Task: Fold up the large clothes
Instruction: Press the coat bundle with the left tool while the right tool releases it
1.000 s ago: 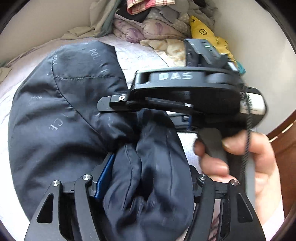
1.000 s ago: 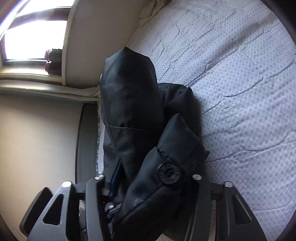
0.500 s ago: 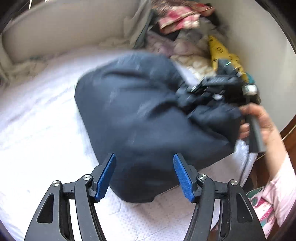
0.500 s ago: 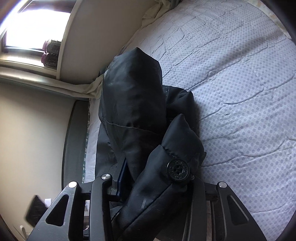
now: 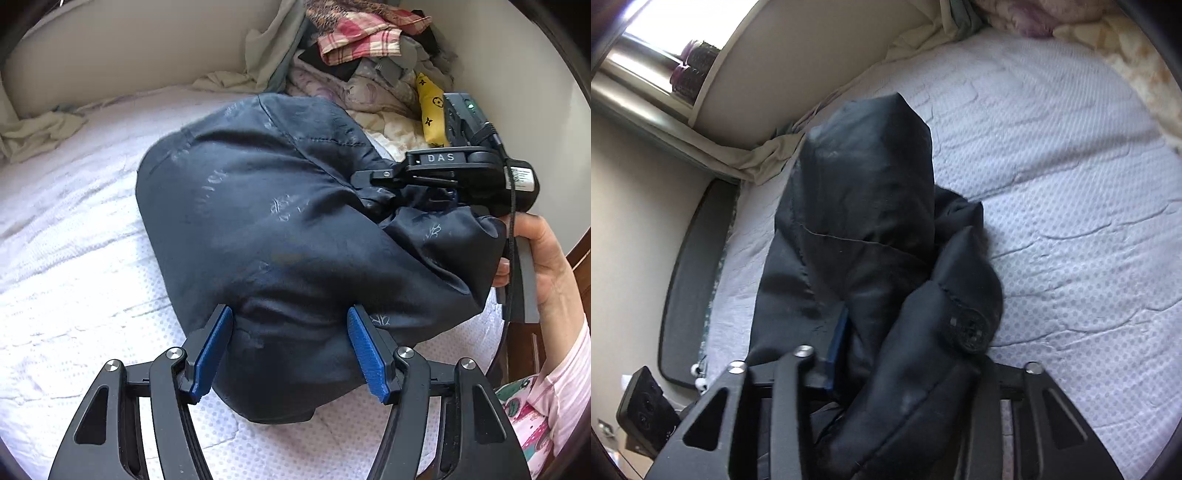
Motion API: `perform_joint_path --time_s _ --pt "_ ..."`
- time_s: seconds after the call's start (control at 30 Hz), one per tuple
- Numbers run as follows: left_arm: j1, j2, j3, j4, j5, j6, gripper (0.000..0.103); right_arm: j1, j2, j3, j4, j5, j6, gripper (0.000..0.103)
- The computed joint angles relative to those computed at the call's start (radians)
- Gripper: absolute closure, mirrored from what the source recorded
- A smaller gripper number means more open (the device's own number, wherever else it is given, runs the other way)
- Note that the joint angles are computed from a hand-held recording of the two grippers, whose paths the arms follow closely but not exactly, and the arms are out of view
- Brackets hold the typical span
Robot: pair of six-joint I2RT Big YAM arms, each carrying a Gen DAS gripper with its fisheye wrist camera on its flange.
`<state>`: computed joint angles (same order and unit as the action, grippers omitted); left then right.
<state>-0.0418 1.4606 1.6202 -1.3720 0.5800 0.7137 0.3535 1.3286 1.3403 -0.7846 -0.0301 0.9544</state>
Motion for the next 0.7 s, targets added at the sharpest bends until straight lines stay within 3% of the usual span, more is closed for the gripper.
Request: perform_joint_path --time_s 0.17,0.23,0.43,0.57,0.7 --pt "0.000 -0.058 -0.031 0.089 0.008 0.000 0.035 0.046 -0.072 0.008 -0.098 0.169 -0.033 0.083" --pt "-0.006 -0.062 -0.038 0.104 -0.003 0.000 0.035 0.042 -0.097 -0.020 -0.114 0.190 -0.014 0.084" --pt "-0.028 -0.076 -0.063 0.113 -0.009 0.009 0.035 -0.011 -0.173 -0.180 -0.025 0.112 0.068 0.083" --pt "-0.051 -0.098 -0.086 0.129 0.015 0.007 0.035 -0.029 -0.199 -0.243 0.064 0.081 0.062 0.082" --pt "-0.100 -0.114 -0.151 0.189 -0.050 0.011 0.035 -0.035 -0.200 -0.270 0.121 0.066 0.067 0.079"
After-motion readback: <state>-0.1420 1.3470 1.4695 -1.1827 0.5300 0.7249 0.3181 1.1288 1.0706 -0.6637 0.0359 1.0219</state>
